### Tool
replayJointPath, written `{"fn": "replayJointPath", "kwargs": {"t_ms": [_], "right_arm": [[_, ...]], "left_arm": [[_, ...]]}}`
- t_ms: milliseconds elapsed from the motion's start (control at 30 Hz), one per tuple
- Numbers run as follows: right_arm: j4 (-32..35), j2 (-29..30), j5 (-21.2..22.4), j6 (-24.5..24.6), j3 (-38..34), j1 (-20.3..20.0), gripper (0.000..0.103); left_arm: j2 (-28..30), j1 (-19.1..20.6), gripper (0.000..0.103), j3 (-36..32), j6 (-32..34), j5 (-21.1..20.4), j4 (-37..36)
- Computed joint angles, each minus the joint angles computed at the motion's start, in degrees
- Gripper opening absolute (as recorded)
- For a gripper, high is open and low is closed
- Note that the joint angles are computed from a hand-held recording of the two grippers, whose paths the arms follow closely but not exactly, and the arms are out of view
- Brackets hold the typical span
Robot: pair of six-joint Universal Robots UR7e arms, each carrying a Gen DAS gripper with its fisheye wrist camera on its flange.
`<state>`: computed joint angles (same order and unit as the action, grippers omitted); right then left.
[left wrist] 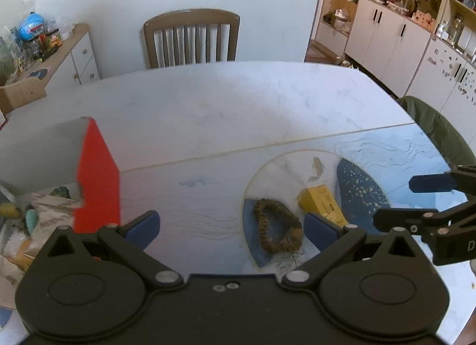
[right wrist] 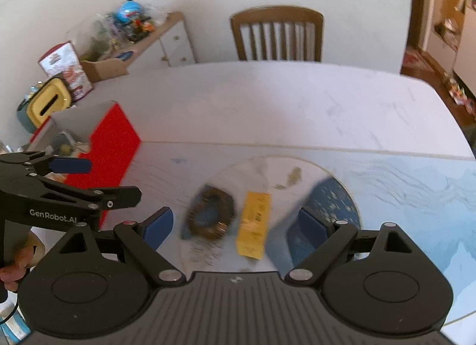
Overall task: Organize objects
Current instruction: 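Move both open grippers back from the box to the mat, then grasp brown bead bracelet with left gripper while right gripper grasps the yellow box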
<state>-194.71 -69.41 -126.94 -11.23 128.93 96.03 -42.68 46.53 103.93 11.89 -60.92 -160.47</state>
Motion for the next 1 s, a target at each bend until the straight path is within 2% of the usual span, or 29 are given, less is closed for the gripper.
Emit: {"fn": "replayJointPath", "kwargs": {"t_ms": [333, 567, 733, 833, 1000], "right_arm": [[1.89, -0.51, 1.59, 1.01, -0.36, -5.44, 0.091], [7.66, 0.85, 4.79, 4.56, -4.28, -8.8, 0.091], [10.78, 2.96, 6.0, 5.38, -6.91, -9.64, 0.09], [12.14, 4.29, 5.93, 5.11, -8.5, -9.87, 0.087], [14.55, 5.68, 6.46, 5.54, -10.41, -10.37, 0.075]], "left_arm": [[5.27, -0.48, 0.102, -1.35, 4.84, 0.59, -1.69], [8.76, -0.23, 0.102, -2.81, 6.14, 1.57, -1.71], [10.32, 0.0, 0.102, -3.54, 6.03, 2.14, -1.31], [11.05, 0.21, 0.101, -4.33, 4.9, 2.2, -0.57], [11.61, 0.28, 0.096, -4.42, 4.69, 2.54, 0.32]]}}
